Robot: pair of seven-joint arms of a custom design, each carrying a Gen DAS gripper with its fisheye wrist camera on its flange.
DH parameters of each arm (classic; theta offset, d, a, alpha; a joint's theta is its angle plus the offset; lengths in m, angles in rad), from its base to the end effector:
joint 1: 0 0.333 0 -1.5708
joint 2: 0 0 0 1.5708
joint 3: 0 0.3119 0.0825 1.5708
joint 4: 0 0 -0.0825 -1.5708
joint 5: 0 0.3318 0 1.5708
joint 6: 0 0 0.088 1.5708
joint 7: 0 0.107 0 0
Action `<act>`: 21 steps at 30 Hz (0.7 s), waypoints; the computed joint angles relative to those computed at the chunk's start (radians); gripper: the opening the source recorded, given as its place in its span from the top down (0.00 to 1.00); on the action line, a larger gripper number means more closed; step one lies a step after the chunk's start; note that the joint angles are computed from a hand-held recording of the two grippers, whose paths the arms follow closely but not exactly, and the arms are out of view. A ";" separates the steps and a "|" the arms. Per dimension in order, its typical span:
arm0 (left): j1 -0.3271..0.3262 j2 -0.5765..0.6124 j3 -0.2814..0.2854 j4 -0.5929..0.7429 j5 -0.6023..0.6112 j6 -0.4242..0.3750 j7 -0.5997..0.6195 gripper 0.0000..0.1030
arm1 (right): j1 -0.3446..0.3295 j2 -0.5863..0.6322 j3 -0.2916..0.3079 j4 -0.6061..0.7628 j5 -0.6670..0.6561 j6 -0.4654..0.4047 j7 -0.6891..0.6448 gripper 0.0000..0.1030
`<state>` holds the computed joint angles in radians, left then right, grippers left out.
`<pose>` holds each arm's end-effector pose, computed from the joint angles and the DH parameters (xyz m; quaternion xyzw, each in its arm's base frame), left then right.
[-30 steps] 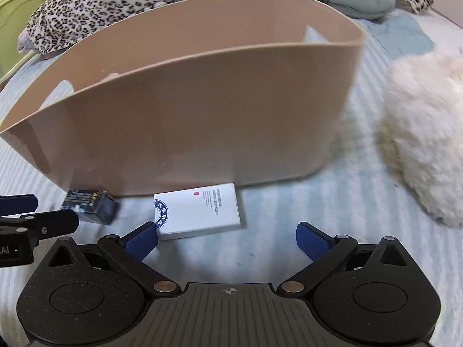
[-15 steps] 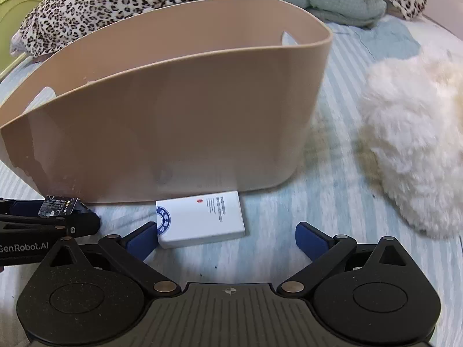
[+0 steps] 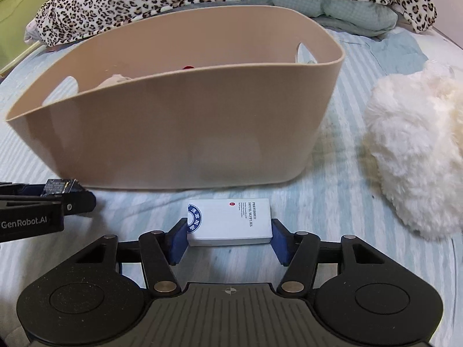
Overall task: Organize objects
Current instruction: 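Grasp the dark card box with the left gripper while the right grasps the white card box, then drop both card boxes into the basket with both grippers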
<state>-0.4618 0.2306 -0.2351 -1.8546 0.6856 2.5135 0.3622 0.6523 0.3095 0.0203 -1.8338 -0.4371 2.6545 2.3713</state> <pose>0.4666 -0.3833 0.4677 -0.6913 0.6535 -0.2431 0.1897 0.4823 0.3975 0.4422 -0.7432 0.6049 -0.1557 0.2399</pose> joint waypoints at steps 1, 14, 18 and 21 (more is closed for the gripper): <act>-0.003 -0.011 0.000 -0.005 0.010 -0.001 -0.001 0.48 | 0.004 -0.018 -0.001 -0.014 -0.007 0.002 0.006 0.46; -0.004 -0.138 -0.032 -0.016 0.134 -0.049 -0.033 0.48 | -0.016 -0.173 0.049 -0.068 -0.213 0.027 0.122 0.46; 0.000 -0.151 -0.043 0.011 0.195 -0.071 -0.051 0.48 | -0.034 -0.197 0.066 -0.051 -0.302 0.026 0.188 0.46; -0.005 -0.137 -0.047 0.058 0.261 -0.110 -0.058 0.48 | -0.053 -0.196 0.074 -0.018 -0.339 0.033 0.206 0.46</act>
